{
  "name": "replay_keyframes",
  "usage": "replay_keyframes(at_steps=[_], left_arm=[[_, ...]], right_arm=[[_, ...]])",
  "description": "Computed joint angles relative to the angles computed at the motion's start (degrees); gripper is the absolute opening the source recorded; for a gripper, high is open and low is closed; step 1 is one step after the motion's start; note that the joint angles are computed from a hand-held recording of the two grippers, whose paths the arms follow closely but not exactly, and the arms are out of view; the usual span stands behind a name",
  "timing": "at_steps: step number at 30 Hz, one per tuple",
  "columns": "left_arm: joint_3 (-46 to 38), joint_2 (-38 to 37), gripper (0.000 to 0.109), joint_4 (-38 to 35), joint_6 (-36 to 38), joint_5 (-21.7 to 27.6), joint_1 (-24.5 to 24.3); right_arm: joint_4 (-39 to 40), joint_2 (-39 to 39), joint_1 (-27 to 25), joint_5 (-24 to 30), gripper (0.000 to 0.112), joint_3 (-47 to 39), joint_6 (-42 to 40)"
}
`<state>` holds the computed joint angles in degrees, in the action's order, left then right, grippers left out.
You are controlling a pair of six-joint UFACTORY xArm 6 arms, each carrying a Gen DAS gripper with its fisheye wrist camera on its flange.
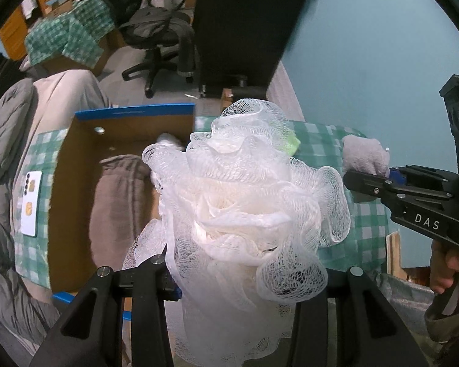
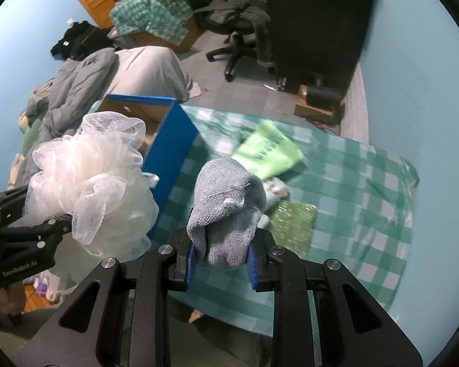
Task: Organize soft objects
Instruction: 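Carry the bath puff and grey sock over the box, then lower the bath puff into the box while the right tool releases the grey sock inside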
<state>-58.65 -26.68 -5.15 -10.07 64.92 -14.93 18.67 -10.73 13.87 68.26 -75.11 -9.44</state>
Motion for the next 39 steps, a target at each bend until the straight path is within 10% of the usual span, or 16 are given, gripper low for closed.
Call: replay_keyframes(at_steps=[39], left_arm=[[-11.5,18.8,0.049,-0.3,19.4,-1.6,22.5]], right_arm=[[-1.2,32.3,17.1,1.8,0.024,-33.5,8.8]])
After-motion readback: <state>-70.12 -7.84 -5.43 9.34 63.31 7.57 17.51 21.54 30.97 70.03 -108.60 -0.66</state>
